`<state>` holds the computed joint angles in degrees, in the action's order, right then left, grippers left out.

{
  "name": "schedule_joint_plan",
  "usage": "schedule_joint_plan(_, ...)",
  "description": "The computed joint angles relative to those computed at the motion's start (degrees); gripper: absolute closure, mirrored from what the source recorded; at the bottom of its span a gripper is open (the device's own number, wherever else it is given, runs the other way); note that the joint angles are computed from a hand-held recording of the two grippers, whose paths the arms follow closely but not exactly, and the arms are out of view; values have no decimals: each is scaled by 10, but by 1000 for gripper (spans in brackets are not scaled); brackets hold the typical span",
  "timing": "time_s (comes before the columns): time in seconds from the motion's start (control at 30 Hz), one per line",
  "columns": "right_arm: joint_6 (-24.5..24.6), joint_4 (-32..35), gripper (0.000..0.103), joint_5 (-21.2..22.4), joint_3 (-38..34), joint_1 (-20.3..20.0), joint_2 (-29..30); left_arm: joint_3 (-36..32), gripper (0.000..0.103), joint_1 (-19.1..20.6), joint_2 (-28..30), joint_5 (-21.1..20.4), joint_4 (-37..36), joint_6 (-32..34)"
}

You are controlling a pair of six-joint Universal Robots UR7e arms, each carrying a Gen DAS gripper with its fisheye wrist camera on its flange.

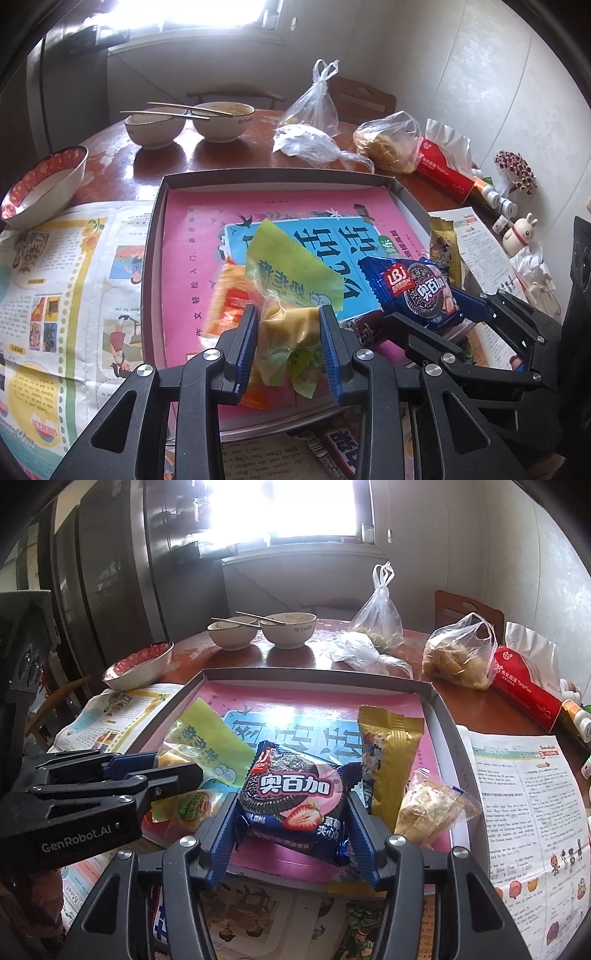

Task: Organize snacks
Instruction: 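Lower the Oreo pack with the right gripper while the left lowers the green bag into the box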

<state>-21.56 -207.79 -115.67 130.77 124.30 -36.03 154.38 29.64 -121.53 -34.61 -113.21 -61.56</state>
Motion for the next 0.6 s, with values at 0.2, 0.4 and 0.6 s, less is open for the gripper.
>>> schedule_joint_plan(0.2,-4,-1,45,12,7,-3,-4,1,69,-4,-6,1,11,-13)
schedule_joint_plan(0.4,-2,5,40,17,14,-6,-9,1,69,-13,-12,1,30,-30)
schedule_joint_plan(0.6,-7,-13,38,16,20,-4,-11,0,69,-15,-11,1,34,-33)
